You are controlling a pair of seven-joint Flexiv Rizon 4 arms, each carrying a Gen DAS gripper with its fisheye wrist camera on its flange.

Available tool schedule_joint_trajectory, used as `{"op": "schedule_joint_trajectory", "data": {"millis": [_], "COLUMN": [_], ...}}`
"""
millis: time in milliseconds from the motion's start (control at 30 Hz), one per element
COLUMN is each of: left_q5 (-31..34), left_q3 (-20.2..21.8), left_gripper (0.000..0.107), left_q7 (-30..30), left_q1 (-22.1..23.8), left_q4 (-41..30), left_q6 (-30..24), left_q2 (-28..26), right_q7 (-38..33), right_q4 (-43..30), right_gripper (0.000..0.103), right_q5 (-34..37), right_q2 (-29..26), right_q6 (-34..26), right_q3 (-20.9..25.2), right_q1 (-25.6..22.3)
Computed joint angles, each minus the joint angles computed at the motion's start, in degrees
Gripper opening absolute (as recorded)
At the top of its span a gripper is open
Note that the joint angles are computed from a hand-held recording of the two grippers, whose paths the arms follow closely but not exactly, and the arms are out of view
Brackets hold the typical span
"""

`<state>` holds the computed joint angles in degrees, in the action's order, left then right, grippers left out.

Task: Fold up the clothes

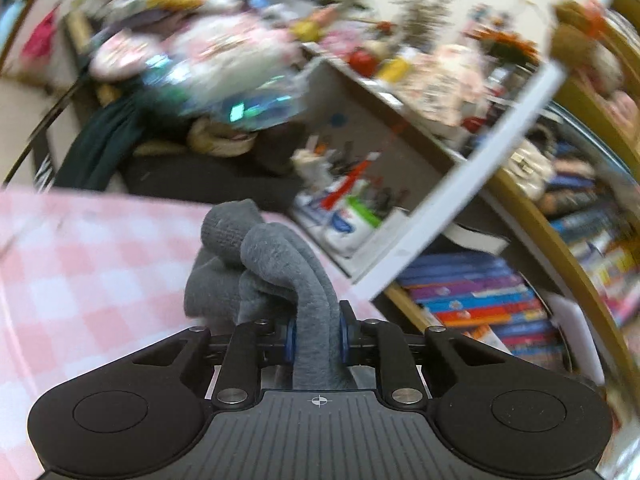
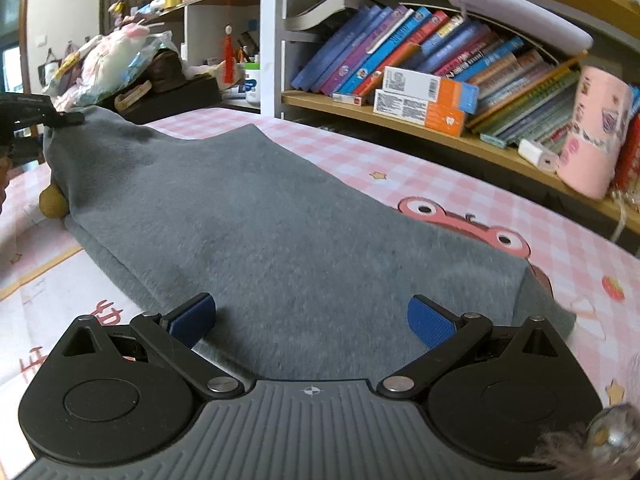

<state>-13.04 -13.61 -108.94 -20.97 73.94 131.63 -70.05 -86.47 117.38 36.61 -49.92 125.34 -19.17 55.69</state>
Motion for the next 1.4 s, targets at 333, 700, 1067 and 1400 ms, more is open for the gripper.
{"op": "schedule_joint_trajectory", "data": {"millis": [333,700,1067,1400], "left_q5": [6.22,-6.21,-6.89,-6.72], "left_q3": [6.20,23.33,27.79,19.44], "left_gripper": [0.018,0.019,0.064,0.071], "left_q7": [17.18,53.37,62.20,63.16], "left_q1": [-5.17,-22.48,-27.66,-24.55], "left_q4": [-0.57,-6.00,-4.47,-1.76], "left_q6": [-1.74,-16.68,-26.43,-18.01], "left_q2": [3.94,2.54,2.13,3.65], "right_q7": [1.82,2.01,2.31,2.21], "right_q4": [0.20,0.28,0.26,0.07], "right_gripper": [0.103,0.103,0.103,0.103], "right_q5": [-1.17,-1.72,-2.40,-2.26], "right_q2": [0.96,1.22,1.13,0.96], "right_q6": [1.10,1.31,1.73,1.28], "right_q3": [3.49,4.36,5.25,4.82], "right_q1": [-3.46,-4.37,-5.36,-5.04]}}
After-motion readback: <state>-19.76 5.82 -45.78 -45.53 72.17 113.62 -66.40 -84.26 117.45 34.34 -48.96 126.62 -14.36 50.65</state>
